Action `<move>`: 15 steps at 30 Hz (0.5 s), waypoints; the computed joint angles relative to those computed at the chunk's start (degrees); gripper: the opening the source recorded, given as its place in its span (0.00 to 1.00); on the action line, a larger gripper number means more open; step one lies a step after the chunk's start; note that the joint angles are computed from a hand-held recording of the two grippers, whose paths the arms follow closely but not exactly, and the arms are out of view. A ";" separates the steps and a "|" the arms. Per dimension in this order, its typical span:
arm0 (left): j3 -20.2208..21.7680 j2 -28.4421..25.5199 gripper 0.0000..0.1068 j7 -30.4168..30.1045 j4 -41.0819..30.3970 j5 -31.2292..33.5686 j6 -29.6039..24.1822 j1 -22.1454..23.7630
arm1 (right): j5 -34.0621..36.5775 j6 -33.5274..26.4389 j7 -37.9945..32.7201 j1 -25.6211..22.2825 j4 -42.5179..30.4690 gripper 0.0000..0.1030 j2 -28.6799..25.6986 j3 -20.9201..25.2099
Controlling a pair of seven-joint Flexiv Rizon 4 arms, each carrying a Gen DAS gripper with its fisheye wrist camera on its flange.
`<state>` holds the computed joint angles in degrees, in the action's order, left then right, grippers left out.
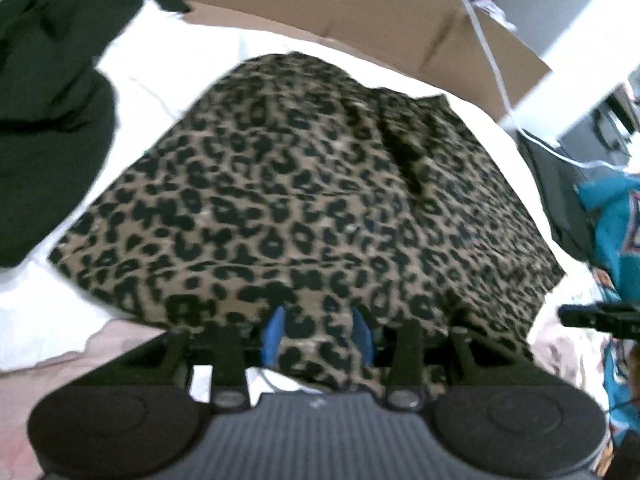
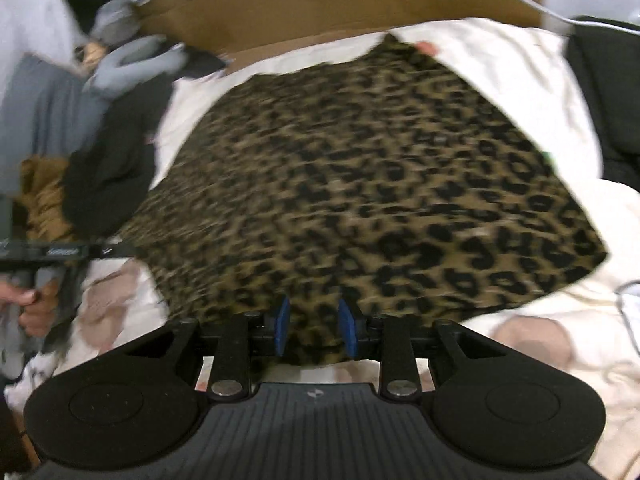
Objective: Fold clothes
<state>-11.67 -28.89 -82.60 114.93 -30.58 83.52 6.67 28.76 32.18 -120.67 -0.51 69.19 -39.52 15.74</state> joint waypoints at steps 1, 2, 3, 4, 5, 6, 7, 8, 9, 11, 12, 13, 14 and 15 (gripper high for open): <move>-1.14 0.07 0.40 0.69 0.06 -0.37 -0.39 0.56 | -0.09 -0.70 -0.89 -0.01 0.25 0.30 0.23 0.39; -2.24 0.12 0.40 1.47 0.16 -0.91 -0.76 1.10 | -0.14 -1.43 -1.79 0.03 0.49 0.31 0.47 0.71; -3.39 0.14 0.40 2.38 0.34 -1.63 -1.05 1.70 | -0.16 -2.25 -2.53 0.09 0.69 0.31 0.68 0.91; -4.56 0.11 0.40 3.44 0.52 -2.38 -1.28 2.18 | -0.15 -3.19 -2.99 0.16 0.86 0.31 0.83 0.99; -5.38 0.02 0.41 4.39 0.63 -3.00 -1.62 2.36 | -0.11 -4.13 -3.37 0.23 1.01 0.31 0.98 1.03; -6.27 -0.09 0.42 5.48 0.71 -3.70 -2.06 2.58 | -0.09 -4.89 -3.63 0.36 1.25 0.32 1.12 0.97; -7.31 -0.27 0.43 6.94 0.75 -4.47 -2.73 2.94 | -0.25 -5.31 -3.92 0.64 1.63 0.32 1.26 0.80; -7.97 -0.53 0.44 8.48 0.63 -4.97 -3.52 2.99 | -0.43 -5.70 -4.20 0.91 2.02 0.32 1.40 0.65; -7.78 -0.79 0.45 9.59 0.32 -4.95 -4.32 2.38 | -0.62 -6.09 -4.47 1.17 2.41 0.34 1.53 0.52; -6.93 -1.43 0.47 11.38 -0.71 -4.61 -6.25 0.87 | -1.03 -6.72 -4.89 1.74 3.14 0.43 1.72 0.28; -6.89 -1.70 0.48 12.29 -1.19 -4.91 -6.97 0.41 | -1.21 -6.76 -4.86 2.11 3.44 0.48 1.68 0.14; -6.97 -1.98 0.52 13.26 -1.55 -5.34 -7.30 0.00 | -1.33 -6.86 -4.91 2.42 3.66 0.49 1.62 0.08; -7.37 -2.28 0.59 14.40 -1.68 -6.03 -6.85 -0.27 | -1.33 -7.07 -5.08 2.62 3.73 0.49 1.50 0.15; -7.66 -2.62 0.60 15.46 -1.84 -6.50 -6.25 -0.63 | -1.41 -7.12 -5.27 2.87 3.84 0.49 1.40 0.16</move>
<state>-19.33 -31.51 -67.14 113.10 -37.08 77.27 6.04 27.35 25.06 -125.95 2.36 73.03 -38.12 15.89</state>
